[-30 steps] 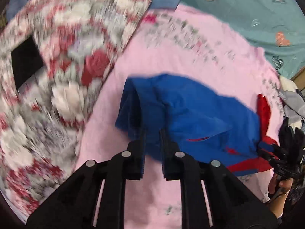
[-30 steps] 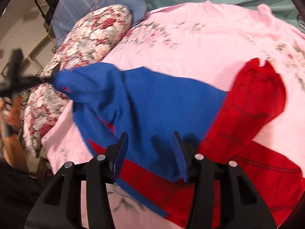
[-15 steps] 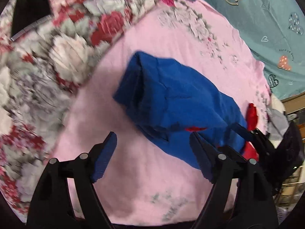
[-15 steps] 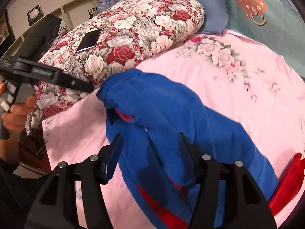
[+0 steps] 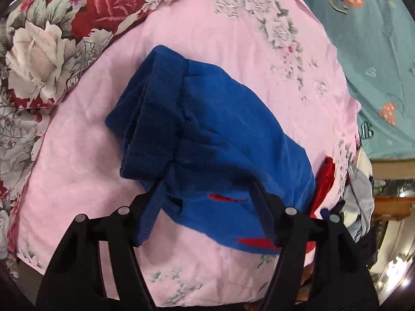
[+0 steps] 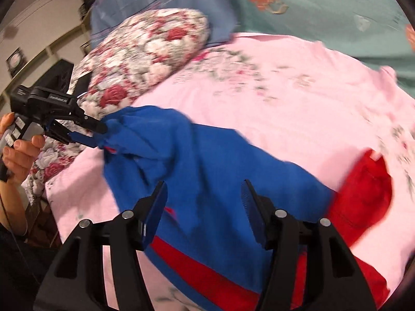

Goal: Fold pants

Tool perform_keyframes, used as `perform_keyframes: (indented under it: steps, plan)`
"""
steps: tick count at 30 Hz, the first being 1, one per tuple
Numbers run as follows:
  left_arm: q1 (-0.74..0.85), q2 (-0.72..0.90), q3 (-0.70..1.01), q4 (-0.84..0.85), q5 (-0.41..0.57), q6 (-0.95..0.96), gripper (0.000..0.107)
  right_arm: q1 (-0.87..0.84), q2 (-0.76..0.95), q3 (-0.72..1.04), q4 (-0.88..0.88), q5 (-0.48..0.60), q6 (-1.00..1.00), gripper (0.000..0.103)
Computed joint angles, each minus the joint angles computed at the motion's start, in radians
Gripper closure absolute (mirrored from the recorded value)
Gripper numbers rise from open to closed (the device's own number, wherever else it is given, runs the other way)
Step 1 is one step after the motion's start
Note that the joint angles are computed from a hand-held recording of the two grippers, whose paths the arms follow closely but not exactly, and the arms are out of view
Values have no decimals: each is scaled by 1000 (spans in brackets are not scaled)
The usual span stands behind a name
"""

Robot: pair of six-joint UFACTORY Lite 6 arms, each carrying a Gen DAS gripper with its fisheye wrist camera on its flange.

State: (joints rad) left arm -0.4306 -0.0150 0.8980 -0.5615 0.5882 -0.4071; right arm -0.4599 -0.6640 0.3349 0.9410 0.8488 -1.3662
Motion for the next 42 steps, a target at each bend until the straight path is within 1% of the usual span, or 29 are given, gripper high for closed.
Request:
perform_keyframes:
  steps: [3, 5, 6, 7, 8, 10, 12, 15, 16, 19, 20, 22, 23, 24, 26, 27, 28, 29, 30, 31, 32, 33, 34, 36, 37, 39, 40, 41, 42]
  plan:
    - [-6, 58, 55, 17, -2, -25, 40, -199, 20, -3, -12, 90, -127, 43]
    - [-21, 121, 107, 47, 2, -47, 40, -300, 56, 0, -17, 125, -194, 43]
    - [-18, 141, 117, 43, 8, -36, 45, -335, 73, 2, -18, 137, -221, 43]
    - [-22, 183, 145, 49, 18, -38, 58, -371, 98, 5, -15, 145, -250, 43]
    - [-22, 207, 160, 66, 25, -47, 64, -387, 114, 6, -13, 144, -267, 43]
    - [-26, 228, 172, 111, 26, -95, 88, -424, 140, 8, -7, 156, -301, 43]
    - [-34, 189, 155, 168, 21, -153, 92, -447, 146, 6, -3, 174, -323, 43]
    - [-109, 83, 188, 451, 44, -368, 93, -459, 143, 6, -3, 187, -336, 43]
    - [-150, 18, 197, 555, 49, -438, 93, -456, 144, 7, 0, 184, -337, 43]
    - [-279, -93, 197, 821, 61, -579, 93, -449, 150, 8, 3, 184, -333, 43]
    - [-320, -130, 171, 903, 68, -602, 92, -453, 156, 6, 0, 188, -335, 43]
    - [-332, -164, 94, 940, 51, -607, 87, -446, 158, -3, -2, 171, -337, 43]
    - [-293, -169, 10, 896, 2, -579, 86, -440, 169, -6, -7, 157, -337, 43]
    - [-243, -158, -41, 810, -32, -511, 80, -432, 180, -5, -18, 150, -324, 43]
    - [-133, -60, -121, 601, -88, -339, 69, -404, 192, 1, -39, 99, -261, 43]
    - [-91, -20, -148, 496, -109, -255, 59, -391, 200, 15, -54, 63, -226, 43]
    - [-61, -4, -181, 415, -137, -194, 54, -384, 212, 31, -53, 31, -208, 43]
    - [-46, -28, -213, 376, -164, -160, 53, -376, 239, 66, -45, -6, -175, 43]
    - [-42, -40, -213, 379, -153, -159, 44, -367, 260, 93, -37, -36, -145, 43]
    - [-46, -57, -207, 424, -135, -200, 38, -341, 275, 125, -56, -71, -76, 41]
    - [-62, -87, -197, 511, -108, -283, 37, -294, 305, 171, -81, -137, 27, 35]
    - [-89, -117, -193, 583, -91, -367, 37, -231, 341, 211, -109, -230, 132, 25]
    - [-107, -145, -184, 627, -72, -409, 36, -173, 376, 244, -157, -300, 236, 20]
    - [-180, -201, -151, 770, -15, -556, 29, -34, 537, 351, -260, -447, 445, 20]
    - [-227, -227, -132, 857, 13, -645, 26, 3, 603, 389, -334, -490, 550, 20]
    - [-281, -234, -96, 936, 37, -717, 21, 85, 775, 481, -472, -577, 759, 20]
    - [-300, -226, -76, 942, 39, -721, 19, 116, 835, 518, -571, -596, 864, 23]
    - [-300, -226, -70, 913, 25, -690, 19, 132, 879, 539, -658, -625, 969, 32]
    - [-290, -217, -65, 871, 2, -648, 19, 131, 899, 542, -757, -651, 1073, 69]
